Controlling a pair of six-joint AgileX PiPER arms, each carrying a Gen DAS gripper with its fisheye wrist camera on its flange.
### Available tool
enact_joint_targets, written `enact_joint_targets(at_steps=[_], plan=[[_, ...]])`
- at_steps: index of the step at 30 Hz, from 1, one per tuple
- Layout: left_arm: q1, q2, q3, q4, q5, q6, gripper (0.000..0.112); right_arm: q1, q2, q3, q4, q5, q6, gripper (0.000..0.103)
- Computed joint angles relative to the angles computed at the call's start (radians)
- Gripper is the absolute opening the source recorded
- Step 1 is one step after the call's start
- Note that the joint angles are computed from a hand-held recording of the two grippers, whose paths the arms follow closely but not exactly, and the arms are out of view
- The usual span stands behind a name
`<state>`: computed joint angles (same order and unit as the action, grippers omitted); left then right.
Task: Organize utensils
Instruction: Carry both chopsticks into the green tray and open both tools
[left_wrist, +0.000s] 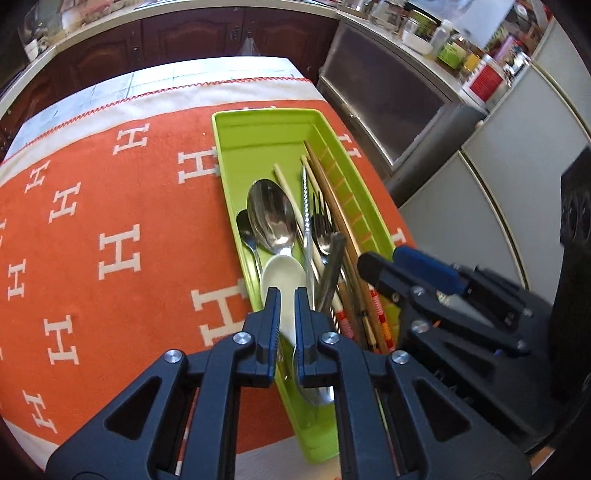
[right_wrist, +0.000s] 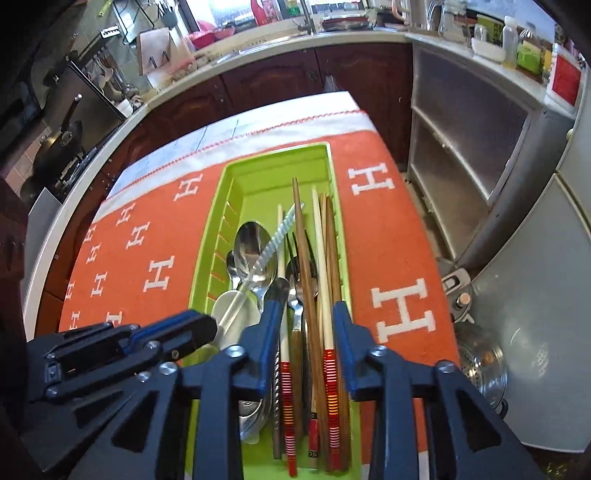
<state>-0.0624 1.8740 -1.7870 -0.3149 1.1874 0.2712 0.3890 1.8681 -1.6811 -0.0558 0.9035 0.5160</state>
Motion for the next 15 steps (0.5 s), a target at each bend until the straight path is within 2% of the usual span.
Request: enact_joint_targets(at_steps=[2, 7, 12, 15], plan=[[-0.001, -0.03, 0.036, 0.023, -0.022, 0.018, 0.014, 0.011, -0.032, 0.032, -0.006, -0.014, 0.011, 0.035], [0.047, -0.104, 0.089, 0.031, -0.054, 0.053, 0.053, 0.044, -0.099, 0.075, -0.032, -0.008, 0.044, 0.035], [0.096, -0.17, 0.114, 0.04, -0.072, 0.084, 0.064, 0.089, -0.152, 0.084, -0.059, 0.013, 0.08, 0.037], [0.124, -0.202, 0.131, 0.053, -0.073, 0.097, 0.066, 0.115, -0.179, 0.093, -0.073, 0.013, 0.113, 0.047]])
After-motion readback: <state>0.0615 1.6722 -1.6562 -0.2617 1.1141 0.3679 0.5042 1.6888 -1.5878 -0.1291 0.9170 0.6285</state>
